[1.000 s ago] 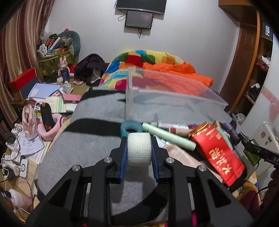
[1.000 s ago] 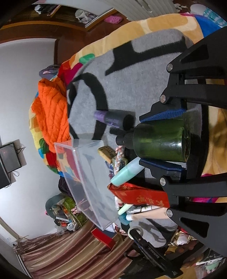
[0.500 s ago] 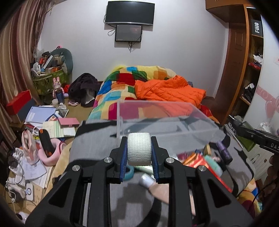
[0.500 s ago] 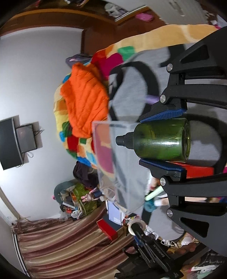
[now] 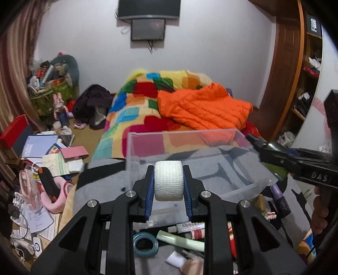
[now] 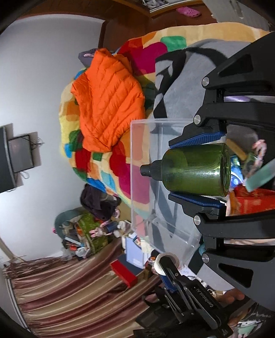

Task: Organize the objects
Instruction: 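Carry the tape roll and green bottle into the clear bin and open both tools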

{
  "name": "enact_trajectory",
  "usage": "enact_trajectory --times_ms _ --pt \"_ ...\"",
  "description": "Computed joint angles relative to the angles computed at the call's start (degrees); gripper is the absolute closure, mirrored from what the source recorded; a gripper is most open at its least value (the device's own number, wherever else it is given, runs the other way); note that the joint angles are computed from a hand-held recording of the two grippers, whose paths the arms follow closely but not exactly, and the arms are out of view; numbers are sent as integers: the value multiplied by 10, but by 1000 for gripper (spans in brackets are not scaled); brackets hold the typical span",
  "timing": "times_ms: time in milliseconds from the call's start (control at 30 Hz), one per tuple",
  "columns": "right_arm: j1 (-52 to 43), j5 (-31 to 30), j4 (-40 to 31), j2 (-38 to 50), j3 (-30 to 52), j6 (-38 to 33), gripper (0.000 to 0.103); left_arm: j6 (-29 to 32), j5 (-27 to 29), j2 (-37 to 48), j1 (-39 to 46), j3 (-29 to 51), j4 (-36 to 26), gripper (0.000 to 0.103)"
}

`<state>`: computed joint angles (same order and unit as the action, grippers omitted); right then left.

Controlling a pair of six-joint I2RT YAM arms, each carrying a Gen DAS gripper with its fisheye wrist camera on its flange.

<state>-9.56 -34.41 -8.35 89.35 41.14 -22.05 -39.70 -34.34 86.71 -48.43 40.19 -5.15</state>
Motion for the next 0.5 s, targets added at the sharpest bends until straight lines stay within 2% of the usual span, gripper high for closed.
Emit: enact_trajectory --times_ms 200,500 --pt "59 71 -5 90 58 -3 65 47 94 86 60 61 0 79" --pt "98 123 1 152 89 -18 65 73 141 151 82 106 -6 79"
